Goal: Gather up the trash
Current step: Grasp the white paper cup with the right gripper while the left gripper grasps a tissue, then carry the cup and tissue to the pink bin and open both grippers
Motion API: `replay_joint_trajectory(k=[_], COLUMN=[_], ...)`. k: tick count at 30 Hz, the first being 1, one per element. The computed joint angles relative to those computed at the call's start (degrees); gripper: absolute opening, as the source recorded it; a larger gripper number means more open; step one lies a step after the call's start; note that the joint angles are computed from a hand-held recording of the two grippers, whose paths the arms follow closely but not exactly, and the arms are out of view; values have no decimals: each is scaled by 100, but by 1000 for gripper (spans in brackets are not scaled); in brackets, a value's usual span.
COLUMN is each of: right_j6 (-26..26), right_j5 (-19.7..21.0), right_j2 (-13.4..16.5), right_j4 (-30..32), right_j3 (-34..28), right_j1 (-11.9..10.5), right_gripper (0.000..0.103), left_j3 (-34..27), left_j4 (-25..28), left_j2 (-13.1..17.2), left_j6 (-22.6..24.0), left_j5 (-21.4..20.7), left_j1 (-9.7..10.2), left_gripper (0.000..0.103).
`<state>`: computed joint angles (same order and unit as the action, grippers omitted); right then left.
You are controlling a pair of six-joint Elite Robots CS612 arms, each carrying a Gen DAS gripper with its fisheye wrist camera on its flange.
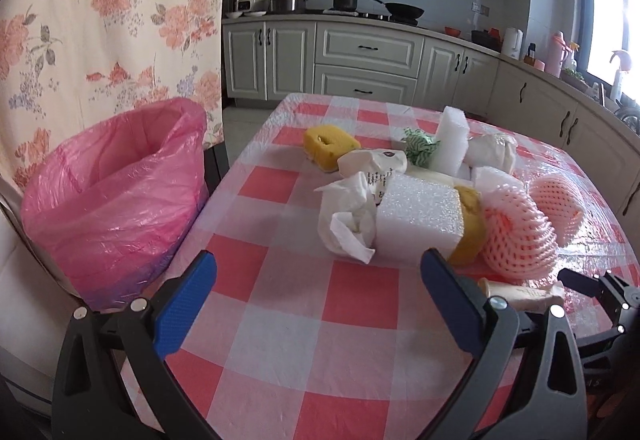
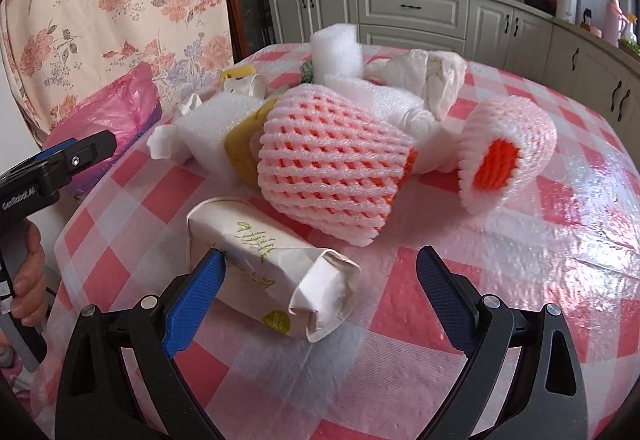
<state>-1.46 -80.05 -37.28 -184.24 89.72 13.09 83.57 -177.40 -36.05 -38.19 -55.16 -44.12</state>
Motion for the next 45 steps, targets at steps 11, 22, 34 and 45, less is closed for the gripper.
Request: replay_joint_trajectory(k=[11, 22, 34, 45], right_j6=[-159, -216, -273, -301], right_j5=[413, 532, 532, 606], right_j2=[-9, -49, 16, 12], right_j4=[-271, -545, -354, -501], right_j3=[137, 272, 141, 199], right_j1=[-66, -106, -82, -89], right_gripper=[47, 44, 44, 44], left_j3=[-430, -823, -1211, -1123], left_j4=[221, 1168, 1438, 1079], left_j2=[196, 327, 528, 557], left_j6=[254, -133, -84, 288], left_j5=[-87, -123, -602, -451], left_j1=[27, 177, 344, 225], left_gripper=[94, 67, 67, 14])
